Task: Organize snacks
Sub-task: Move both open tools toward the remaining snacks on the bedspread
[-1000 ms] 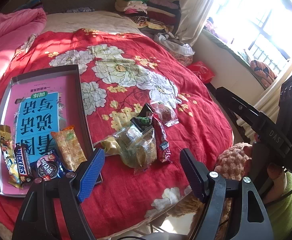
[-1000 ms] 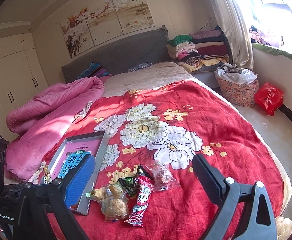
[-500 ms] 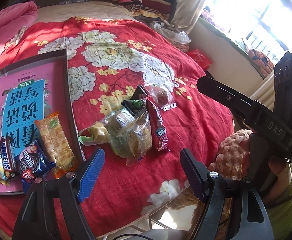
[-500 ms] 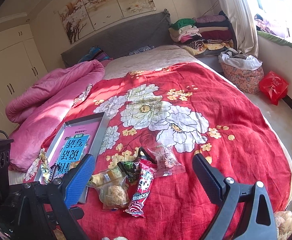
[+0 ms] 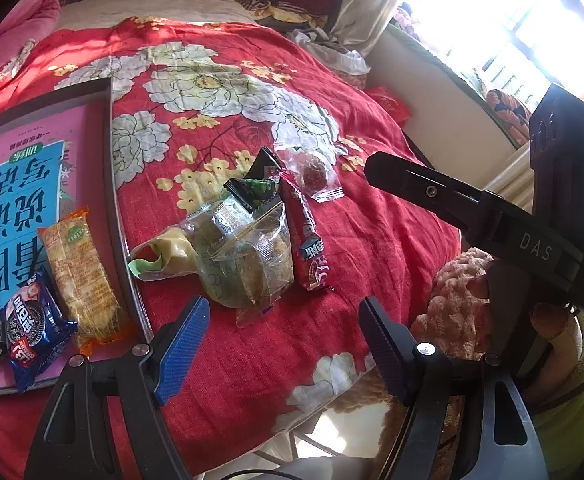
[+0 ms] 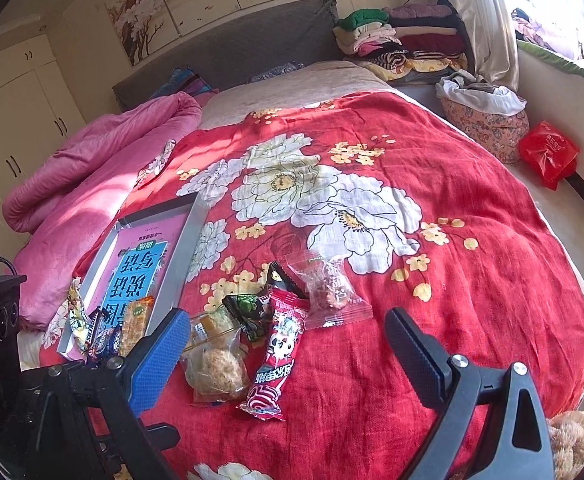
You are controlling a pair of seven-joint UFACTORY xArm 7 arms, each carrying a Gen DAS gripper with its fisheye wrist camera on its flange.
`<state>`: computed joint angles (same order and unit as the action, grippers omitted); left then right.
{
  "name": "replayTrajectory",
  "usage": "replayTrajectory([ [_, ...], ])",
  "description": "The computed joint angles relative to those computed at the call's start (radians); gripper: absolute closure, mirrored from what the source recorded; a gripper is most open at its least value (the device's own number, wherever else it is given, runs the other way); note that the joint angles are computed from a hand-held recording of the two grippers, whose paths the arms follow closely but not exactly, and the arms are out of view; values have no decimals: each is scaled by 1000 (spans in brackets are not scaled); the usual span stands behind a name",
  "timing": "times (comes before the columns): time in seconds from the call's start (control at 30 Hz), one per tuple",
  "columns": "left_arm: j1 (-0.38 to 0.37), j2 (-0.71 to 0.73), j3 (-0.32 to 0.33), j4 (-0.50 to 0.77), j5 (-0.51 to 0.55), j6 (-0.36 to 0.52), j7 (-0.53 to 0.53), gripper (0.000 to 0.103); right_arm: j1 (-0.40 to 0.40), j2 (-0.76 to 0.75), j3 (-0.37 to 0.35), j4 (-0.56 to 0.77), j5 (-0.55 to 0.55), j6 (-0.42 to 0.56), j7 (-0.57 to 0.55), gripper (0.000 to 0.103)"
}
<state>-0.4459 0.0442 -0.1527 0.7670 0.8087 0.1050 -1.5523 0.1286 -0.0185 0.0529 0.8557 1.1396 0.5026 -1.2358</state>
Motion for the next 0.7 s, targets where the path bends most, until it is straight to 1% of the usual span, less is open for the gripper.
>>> replayTrajectory([
  [0.03, 2, 4, 1, -1, -2, -10, 2, 25, 0, 3, 1, 1, -8, -3, 9, 5],
  [0.17, -10, 26, 36, 9, 81, -65, -72, 26, -1, 21, 5, 7, -47, -17, 52, 5],
  [0.27, -28, 46, 66, 23, 120, -95, -99, 33, -6, 32, 7, 13, -62, -17, 70, 5],
  [0.33, -40, 60, 81, 33, 109, -100, -84, 38, -8, 38, 11, 16, -70, -20, 79, 5],
  [0.43, -62, 83, 110, 45, 82, -119, -56, 42, -11, 45, 15, 19, -86, -23, 94, 5],
  [0.53, -69, 103, 116, 51, 11, -124, 11, 43, -13, 53, 19, 21, -102, -27, 108, 5],
  [0.6, -85, 114, 133, 55, -20, -128, 33, 43, -15, 58, 21, 24, -113, -27, 118, 5],
  [0.67, -81, 124, 126, 57, -78, -126, 82, 43, -17, 64, 24, 25, -125, -29, 129, 5],
  [0.7, -89, 128, 134, 59, -94, -124, 94, 43, -18, 67, 25, 26, -130, -30, 133, 5],
])
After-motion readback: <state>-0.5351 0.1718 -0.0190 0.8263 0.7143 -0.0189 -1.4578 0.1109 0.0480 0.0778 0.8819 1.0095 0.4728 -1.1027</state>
